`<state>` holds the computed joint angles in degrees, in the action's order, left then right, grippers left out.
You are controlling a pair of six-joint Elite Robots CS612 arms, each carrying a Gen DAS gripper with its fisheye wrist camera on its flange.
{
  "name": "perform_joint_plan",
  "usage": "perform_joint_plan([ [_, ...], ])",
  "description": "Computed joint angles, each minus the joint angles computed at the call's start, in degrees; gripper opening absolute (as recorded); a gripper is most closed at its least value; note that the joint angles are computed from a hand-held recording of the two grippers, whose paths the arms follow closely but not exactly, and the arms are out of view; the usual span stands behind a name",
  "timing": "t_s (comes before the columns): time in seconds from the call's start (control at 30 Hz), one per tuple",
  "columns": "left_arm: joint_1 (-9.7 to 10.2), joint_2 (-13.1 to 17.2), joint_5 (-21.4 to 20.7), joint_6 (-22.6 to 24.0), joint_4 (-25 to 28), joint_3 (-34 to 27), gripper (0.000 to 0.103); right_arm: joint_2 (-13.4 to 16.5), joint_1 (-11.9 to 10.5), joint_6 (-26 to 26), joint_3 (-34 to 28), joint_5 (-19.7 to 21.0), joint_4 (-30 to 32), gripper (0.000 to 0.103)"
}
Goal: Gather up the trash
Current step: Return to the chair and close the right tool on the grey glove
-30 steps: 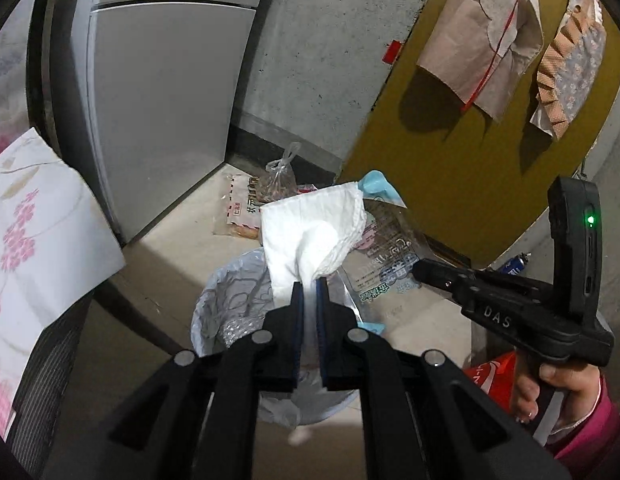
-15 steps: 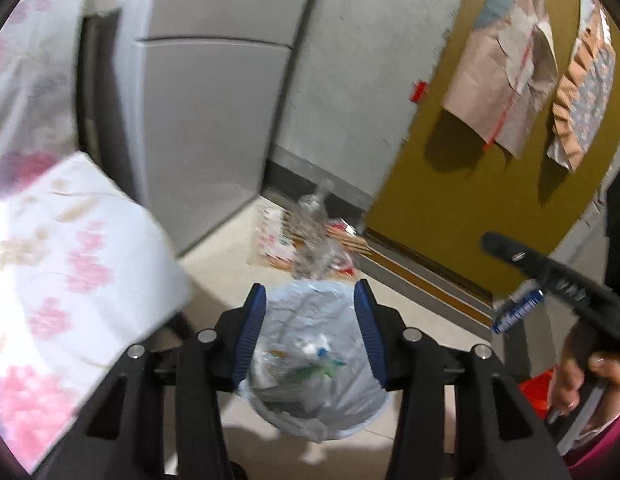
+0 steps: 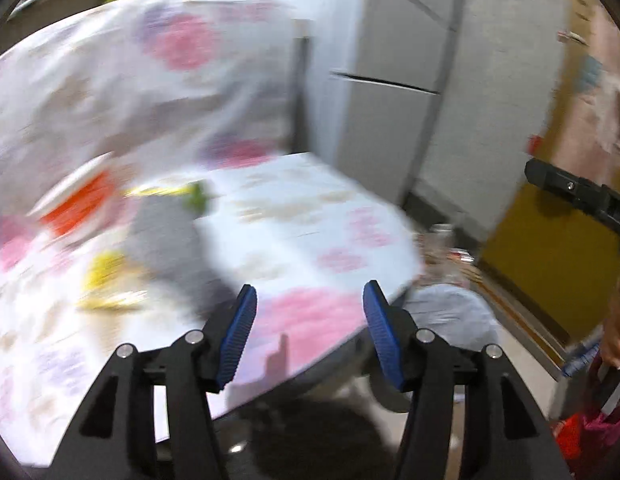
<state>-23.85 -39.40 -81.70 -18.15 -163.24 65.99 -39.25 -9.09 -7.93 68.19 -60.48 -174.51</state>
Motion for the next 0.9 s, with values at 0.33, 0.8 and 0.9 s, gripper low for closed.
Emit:
perform_joint_plan([
  [0.33,3.63,-5.3,13.3,-10.9,-0.2,8.8,0.054,6.6,7.8,-17.9,-13.4,5.6,19.7,0.056],
  [0.8,5.64,-4.5,10.4,-13.7,-1.3,10.0,0.054,8.7,10.0,-19.1,-18.6,4.5,21.4,0.007],
  [0.9,5.94,-3.6,8.7,-12.4,-1.0,8.7,0.054,6.6,9.1,-15.2,-16.8,5.4,15.0,0.007],
])
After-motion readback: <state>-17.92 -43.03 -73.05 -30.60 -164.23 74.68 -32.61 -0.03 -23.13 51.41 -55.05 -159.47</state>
